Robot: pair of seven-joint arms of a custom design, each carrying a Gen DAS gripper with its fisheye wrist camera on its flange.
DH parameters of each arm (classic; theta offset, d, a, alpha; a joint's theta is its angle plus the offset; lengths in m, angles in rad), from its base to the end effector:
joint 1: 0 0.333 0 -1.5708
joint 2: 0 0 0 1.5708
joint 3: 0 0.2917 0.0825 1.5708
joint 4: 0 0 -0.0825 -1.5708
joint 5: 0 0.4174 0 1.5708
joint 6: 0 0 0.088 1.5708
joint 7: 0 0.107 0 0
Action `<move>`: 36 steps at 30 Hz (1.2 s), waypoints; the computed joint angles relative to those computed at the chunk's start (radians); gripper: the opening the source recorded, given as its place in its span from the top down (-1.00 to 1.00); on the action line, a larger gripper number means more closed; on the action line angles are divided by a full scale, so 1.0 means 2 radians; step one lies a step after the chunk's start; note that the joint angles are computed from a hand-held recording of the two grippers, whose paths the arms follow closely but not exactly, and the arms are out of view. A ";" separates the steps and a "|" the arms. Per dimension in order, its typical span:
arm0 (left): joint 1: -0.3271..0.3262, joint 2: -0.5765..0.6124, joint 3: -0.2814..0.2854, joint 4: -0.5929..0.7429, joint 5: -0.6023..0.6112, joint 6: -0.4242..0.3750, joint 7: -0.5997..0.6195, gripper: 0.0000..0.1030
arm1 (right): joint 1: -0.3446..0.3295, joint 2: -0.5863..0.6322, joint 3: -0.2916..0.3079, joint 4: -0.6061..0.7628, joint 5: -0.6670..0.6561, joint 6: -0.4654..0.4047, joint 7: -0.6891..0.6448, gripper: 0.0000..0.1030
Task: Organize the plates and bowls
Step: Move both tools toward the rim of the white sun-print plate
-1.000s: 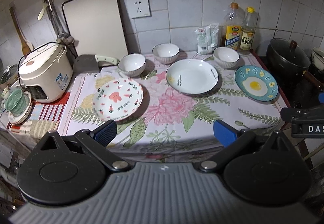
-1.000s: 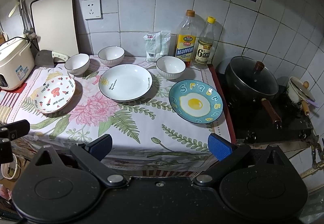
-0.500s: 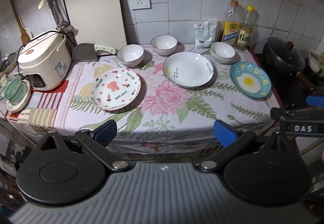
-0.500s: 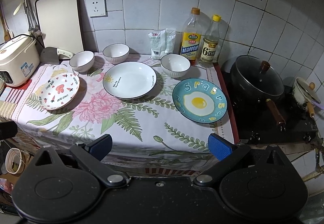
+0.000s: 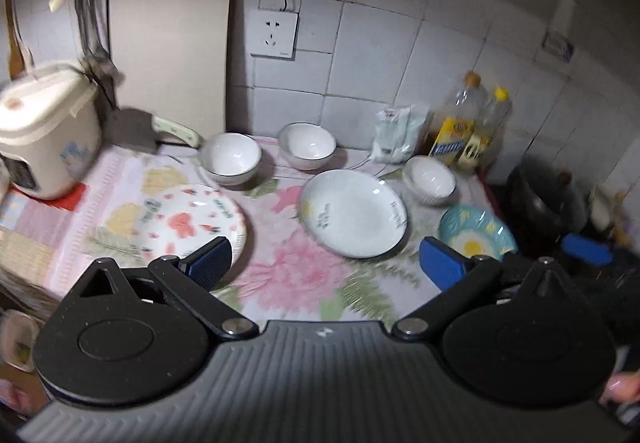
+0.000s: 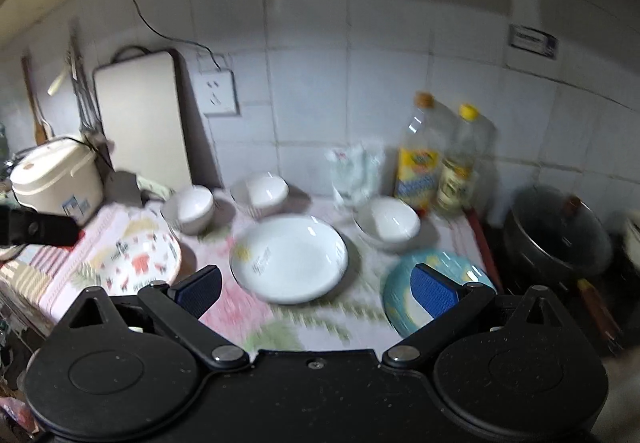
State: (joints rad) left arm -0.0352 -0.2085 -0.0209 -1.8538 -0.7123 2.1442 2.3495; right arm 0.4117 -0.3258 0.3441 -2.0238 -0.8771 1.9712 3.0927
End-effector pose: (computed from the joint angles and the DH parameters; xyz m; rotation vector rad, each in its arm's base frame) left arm 0.5695 -0.0607 0.6449 -1.2900 2.4233 -1.1835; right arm 0.4060 0.3424 0.6027 -1.2124 2.0654 -1.0664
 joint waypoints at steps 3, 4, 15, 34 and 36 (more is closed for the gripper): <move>-0.003 0.037 -0.006 0.017 -0.015 0.008 0.002 -0.93 | -0.012 0.012 -0.011 -0.012 -0.029 0.043 0.013 -0.98; -0.004 0.046 -0.011 0.017 -0.017 0.019 0.006 -0.90 | -0.014 0.019 -0.018 -0.014 -0.028 0.056 0.010 -0.98; -0.020 0.136 -0.068 -0.009 -0.075 0.187 0.116 -0.63 | -0.052 0.075 -0.056 -0.066 -0.126 0.188 0.094 -0.84; -0.015 0.305 -0.127 0.093 0.087 0.259 -0.054 0.07 | -0.051 0.177 -0.133 -0.044 -0.174 0.259 0.214 -0.40; -0.015 0.312 -0.129 0.103 0.105 0.255 -0.063 0.29 | -0.052 0.179 -0.136 -0.044 -0.170 0.264 0.227 -0.37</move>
State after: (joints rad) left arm -0.0647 0.4150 -0.2792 -1.6484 -0.5027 2.6541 2.2239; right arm 0.3087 0.0324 0.0715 -2.1124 -1.2169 2.4999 3.5474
